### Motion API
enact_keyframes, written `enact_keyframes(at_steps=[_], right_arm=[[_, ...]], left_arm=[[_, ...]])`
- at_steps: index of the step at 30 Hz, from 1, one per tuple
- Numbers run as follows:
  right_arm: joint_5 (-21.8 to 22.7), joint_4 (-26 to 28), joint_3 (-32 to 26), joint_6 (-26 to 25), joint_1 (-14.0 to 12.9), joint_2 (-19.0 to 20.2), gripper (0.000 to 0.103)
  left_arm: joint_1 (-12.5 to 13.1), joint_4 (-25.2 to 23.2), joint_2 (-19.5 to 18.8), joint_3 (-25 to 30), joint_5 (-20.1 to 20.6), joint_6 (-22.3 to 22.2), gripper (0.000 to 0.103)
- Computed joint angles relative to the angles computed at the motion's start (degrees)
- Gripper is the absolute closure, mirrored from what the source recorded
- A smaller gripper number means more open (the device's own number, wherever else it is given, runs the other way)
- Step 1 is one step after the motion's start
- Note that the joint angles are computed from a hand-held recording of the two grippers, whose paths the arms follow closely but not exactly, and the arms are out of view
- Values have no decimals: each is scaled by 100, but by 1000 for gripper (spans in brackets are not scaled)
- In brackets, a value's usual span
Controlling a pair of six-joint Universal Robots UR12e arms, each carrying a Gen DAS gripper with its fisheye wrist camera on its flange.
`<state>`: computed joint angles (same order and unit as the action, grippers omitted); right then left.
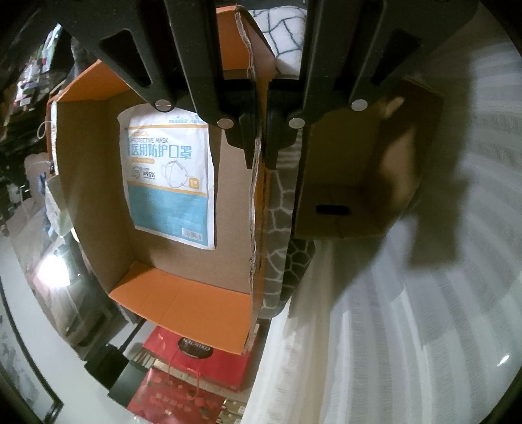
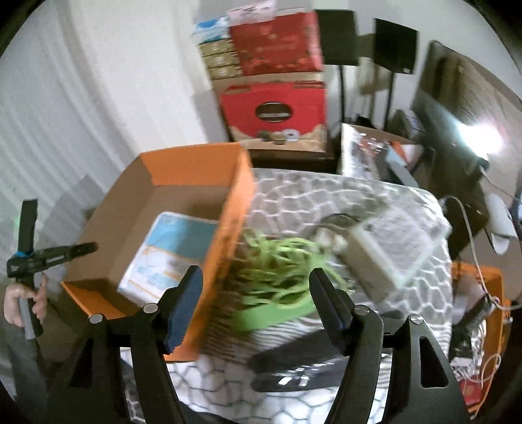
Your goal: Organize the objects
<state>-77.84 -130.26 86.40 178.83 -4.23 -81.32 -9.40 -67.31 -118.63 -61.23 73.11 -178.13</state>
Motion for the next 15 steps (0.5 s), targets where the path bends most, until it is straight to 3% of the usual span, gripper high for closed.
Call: enact_keyframes(at_steps=[15], right_arm=[[-542, -103, 315, 528, -659, -199, 27]], left_arm=[[45, 73, 20, -76, -190, -70, 98]])
